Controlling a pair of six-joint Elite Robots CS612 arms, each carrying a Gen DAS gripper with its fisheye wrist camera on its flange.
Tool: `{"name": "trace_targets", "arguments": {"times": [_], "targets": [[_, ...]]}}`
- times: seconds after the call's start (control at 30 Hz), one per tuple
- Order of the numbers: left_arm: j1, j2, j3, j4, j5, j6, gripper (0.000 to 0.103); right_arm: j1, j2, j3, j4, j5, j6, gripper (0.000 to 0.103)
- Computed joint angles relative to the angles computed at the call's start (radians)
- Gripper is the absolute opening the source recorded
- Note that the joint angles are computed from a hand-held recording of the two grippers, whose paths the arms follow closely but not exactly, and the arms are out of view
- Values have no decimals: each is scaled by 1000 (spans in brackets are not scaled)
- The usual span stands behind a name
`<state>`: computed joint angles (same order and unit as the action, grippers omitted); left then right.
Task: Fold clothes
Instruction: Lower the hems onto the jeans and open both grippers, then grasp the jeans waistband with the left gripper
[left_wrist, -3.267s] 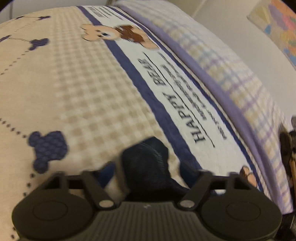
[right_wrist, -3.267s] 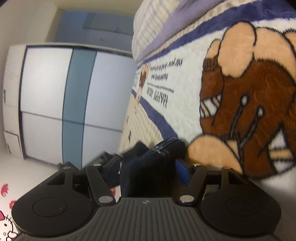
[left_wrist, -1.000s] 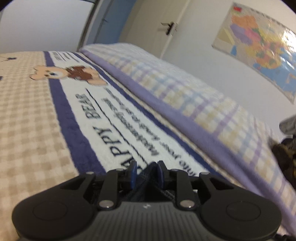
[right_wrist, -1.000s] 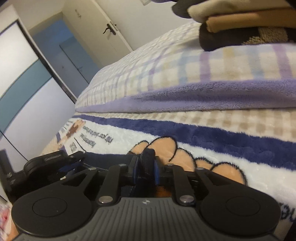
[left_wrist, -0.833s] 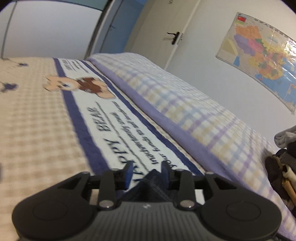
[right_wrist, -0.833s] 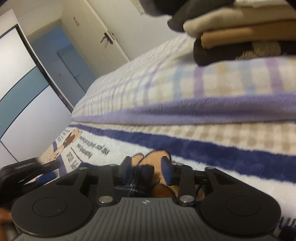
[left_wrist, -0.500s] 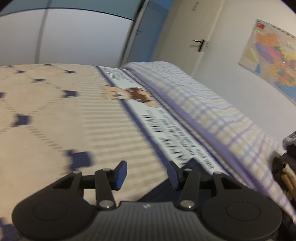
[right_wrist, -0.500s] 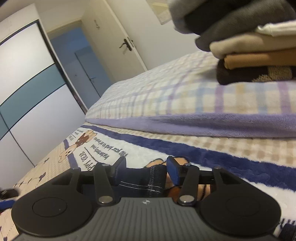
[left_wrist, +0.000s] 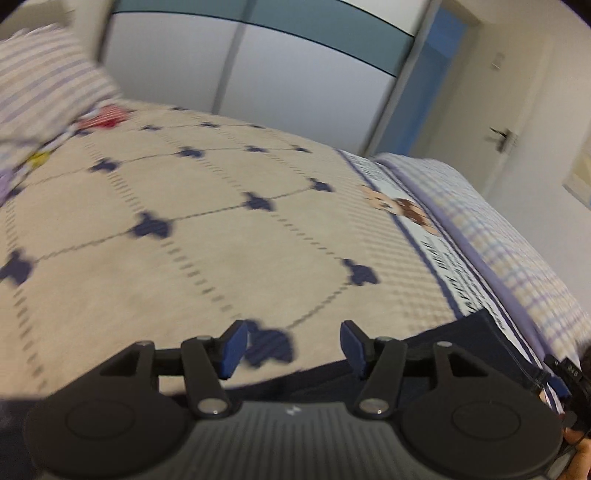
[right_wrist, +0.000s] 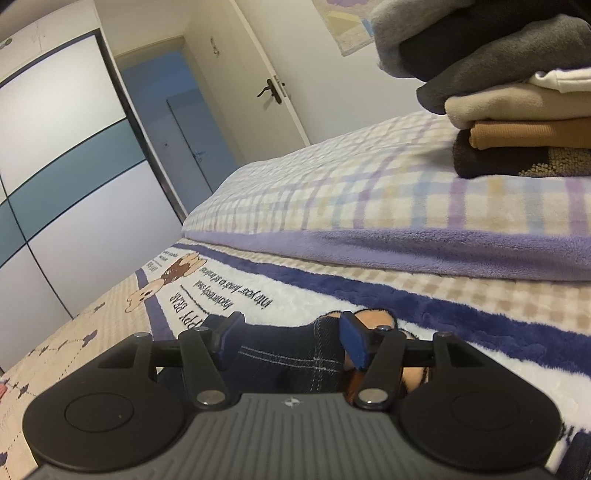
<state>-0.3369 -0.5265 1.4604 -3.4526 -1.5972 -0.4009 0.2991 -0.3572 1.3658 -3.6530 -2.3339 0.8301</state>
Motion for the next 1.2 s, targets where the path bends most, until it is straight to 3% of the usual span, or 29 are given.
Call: {"name": "trace_targets", "arguments": {"times": [0.17, 0.47, 0.6, 0.73, 0.87, 1.07, 1.13, 1.2], "targets": [[8, -47, 115, -83, 52, -88, 58, 3, -23, 28, -11, 75, -42, 60], [14, -126, 317, -170, 243, -121, 65, 36, -105, 85, 32, 295, -192, 60], [32, -135, 376, -213, 267, -182, 66, 62, -127, 79, 85, 356, -224, 60], [36, -122, 414, -271, 303, -190, 66, 96, -135, 61, 136, 377, -249, 60], [45, -101, 428, -287, 277, -222, 66, 130, -130, 39, 202, 400, -291, 60], [44, -89, 440, -237, 300, -166, 66, 171, -101, -20, 317, 467, -296, 60], [27, -88, 462, -218, 361, -108, 66, 186, -87, -48, 345, 500, -302, 60], [23, -79, 480, -253, 369, -39, 66, 200, -72, -78, 366, 543, -310, 60]]}}
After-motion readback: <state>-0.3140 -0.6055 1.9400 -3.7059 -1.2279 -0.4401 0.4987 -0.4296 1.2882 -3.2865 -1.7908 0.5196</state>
